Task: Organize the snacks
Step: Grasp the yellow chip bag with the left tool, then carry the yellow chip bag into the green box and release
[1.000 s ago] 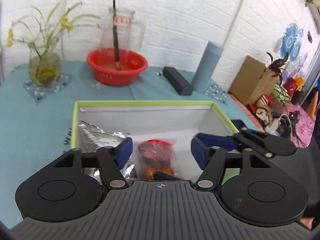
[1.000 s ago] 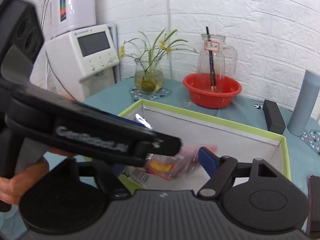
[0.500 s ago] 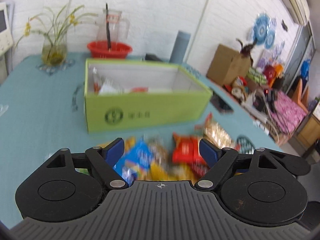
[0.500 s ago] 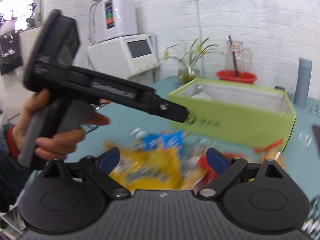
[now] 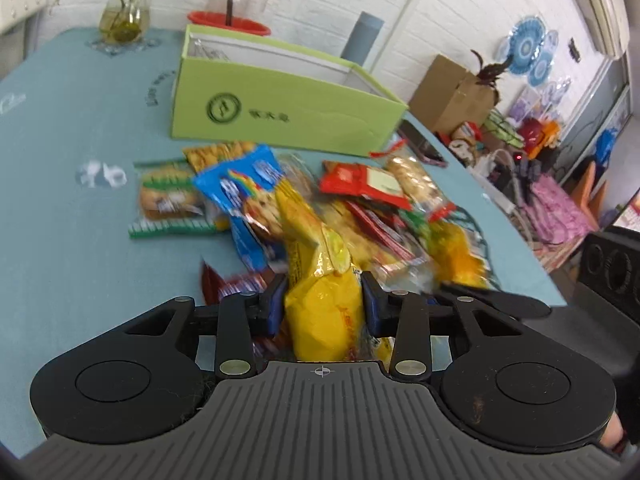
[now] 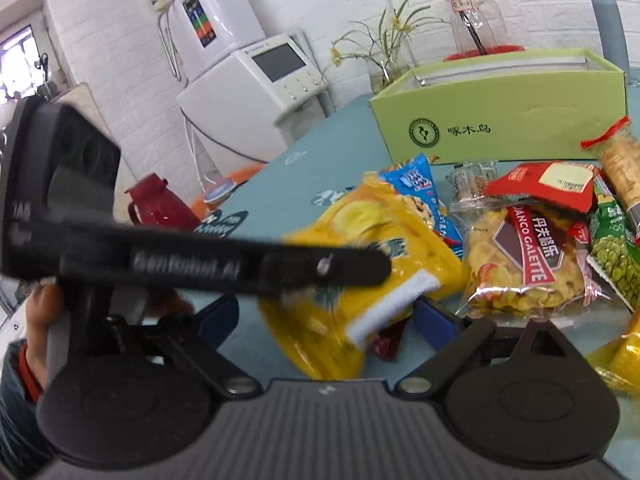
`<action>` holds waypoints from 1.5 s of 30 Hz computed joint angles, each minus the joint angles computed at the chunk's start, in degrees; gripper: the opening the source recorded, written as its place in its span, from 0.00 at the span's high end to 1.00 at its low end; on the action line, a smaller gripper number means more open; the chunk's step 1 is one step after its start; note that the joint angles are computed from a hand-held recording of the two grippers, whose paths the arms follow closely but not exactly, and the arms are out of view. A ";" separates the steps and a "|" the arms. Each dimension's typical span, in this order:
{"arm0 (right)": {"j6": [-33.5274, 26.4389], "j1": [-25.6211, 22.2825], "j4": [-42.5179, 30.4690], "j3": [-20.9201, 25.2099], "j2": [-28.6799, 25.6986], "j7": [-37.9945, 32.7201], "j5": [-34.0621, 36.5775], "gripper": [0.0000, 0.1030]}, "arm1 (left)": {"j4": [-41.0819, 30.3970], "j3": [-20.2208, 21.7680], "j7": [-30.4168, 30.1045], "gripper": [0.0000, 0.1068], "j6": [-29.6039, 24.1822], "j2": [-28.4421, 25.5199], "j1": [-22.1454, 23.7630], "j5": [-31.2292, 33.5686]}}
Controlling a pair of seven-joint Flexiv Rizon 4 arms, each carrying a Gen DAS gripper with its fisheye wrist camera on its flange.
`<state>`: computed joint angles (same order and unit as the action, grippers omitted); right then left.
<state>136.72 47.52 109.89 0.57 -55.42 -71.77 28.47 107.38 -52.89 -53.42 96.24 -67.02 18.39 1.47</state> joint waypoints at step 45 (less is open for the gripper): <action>-6.62 3.72 -10.18 -7.93 6.70 -45.80 31.78 0.34 | -11.64 -2.46 -2.59 0.85 -4.11 1.14 -7.00 -0.80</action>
<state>130.11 51.23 99.71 -7.36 -48.72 -117.57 60.25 95.75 -55.36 -56.01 92.13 -65.88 11.40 0.66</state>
